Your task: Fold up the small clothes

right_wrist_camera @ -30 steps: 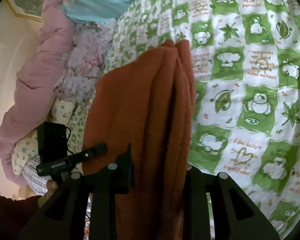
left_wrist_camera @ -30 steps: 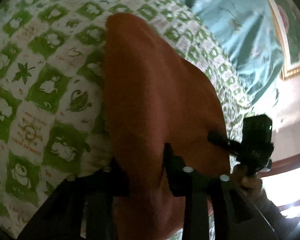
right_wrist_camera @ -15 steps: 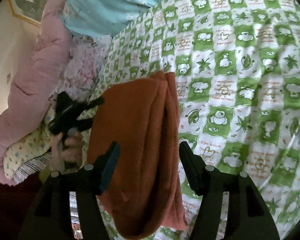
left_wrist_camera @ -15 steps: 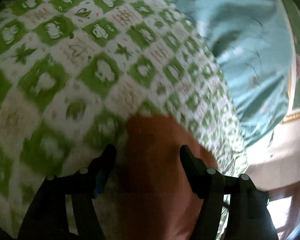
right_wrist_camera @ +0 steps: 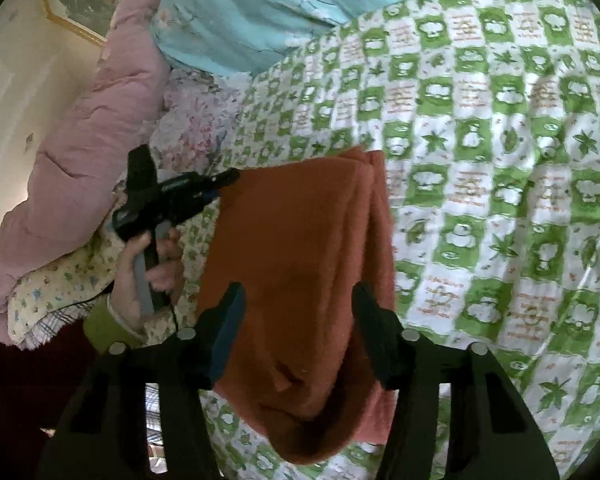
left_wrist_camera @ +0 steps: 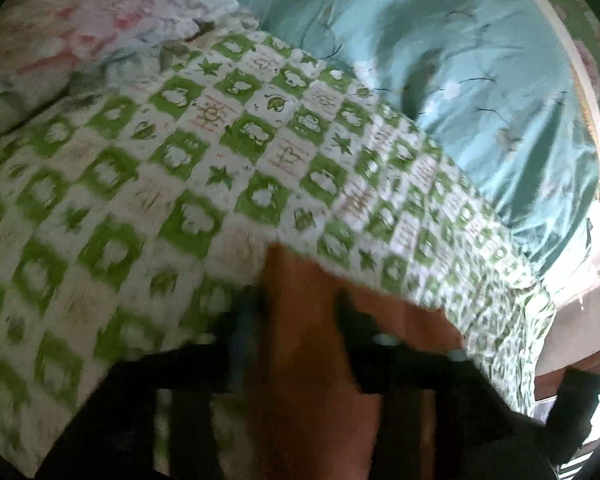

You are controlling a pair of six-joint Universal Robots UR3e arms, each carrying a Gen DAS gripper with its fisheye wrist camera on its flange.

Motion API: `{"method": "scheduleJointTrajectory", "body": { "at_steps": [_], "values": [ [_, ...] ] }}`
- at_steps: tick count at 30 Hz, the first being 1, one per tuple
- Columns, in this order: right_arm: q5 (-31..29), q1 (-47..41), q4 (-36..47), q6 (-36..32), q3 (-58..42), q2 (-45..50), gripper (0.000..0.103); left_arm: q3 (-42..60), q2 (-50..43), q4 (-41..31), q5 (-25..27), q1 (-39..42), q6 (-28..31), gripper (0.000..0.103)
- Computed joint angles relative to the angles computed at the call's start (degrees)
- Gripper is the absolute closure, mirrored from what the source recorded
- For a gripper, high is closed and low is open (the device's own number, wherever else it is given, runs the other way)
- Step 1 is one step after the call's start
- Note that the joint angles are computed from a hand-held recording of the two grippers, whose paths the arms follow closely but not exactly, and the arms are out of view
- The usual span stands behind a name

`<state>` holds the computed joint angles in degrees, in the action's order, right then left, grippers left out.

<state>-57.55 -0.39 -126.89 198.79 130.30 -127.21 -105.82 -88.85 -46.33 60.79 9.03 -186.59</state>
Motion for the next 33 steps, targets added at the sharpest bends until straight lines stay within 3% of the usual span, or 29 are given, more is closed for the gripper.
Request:
{"method": "scheduleJointTrajectory", "body": {
  "at_steps": [2,6,10,16,20,25,28,33],
  "values": [
    [-2.8,3.5,-2.9,2.1,-1.1,3.8,0.054,-5.2,7.4,-3.4,-1.3,1.5,0.7,0.037],
    [-9.0,8.2,-6.3,6.5,-2.9,12.2,0.059,-12.1,18.7,-12.1,-3.3,3.4,2.9,0.037],
    [-8.3,8.5,-11.4,8.4,-2.4,17.2,0.090,-14.9,24.5,-18.1,-1.6,1.9,3.7,0.037],
    [-3.5,6.1,-13.3,8.8,-4.8,9.9,0.093,-16.1,28.7,-22.5,0.5,-1.5,3.5,0.037],
    [-6.0,1.9,-7.0,3.7,-0.9,8.1,0.093,-16.1,26.8,-21.9,3.5,-5.1,1.9,0.037],
    [-6.2,-0.4,-13.3,2.1,6.5,12.3,0.093,-16.1,23.7,-18.8,4.1,-6.7,0.3,0.036],
    [-10.0,2.3,-14.1,2.6,4.5,15.0,0.093,-13.1,18.0,-14.6,5.6,-8.5,-1.9,0.034],
    [-10.2,2.1,-14.0,3.6,5.5,13.7,0.093,-4.7,4.8,-5.8,10.1,-10.0,-6.5,0.033]
  ]
}}
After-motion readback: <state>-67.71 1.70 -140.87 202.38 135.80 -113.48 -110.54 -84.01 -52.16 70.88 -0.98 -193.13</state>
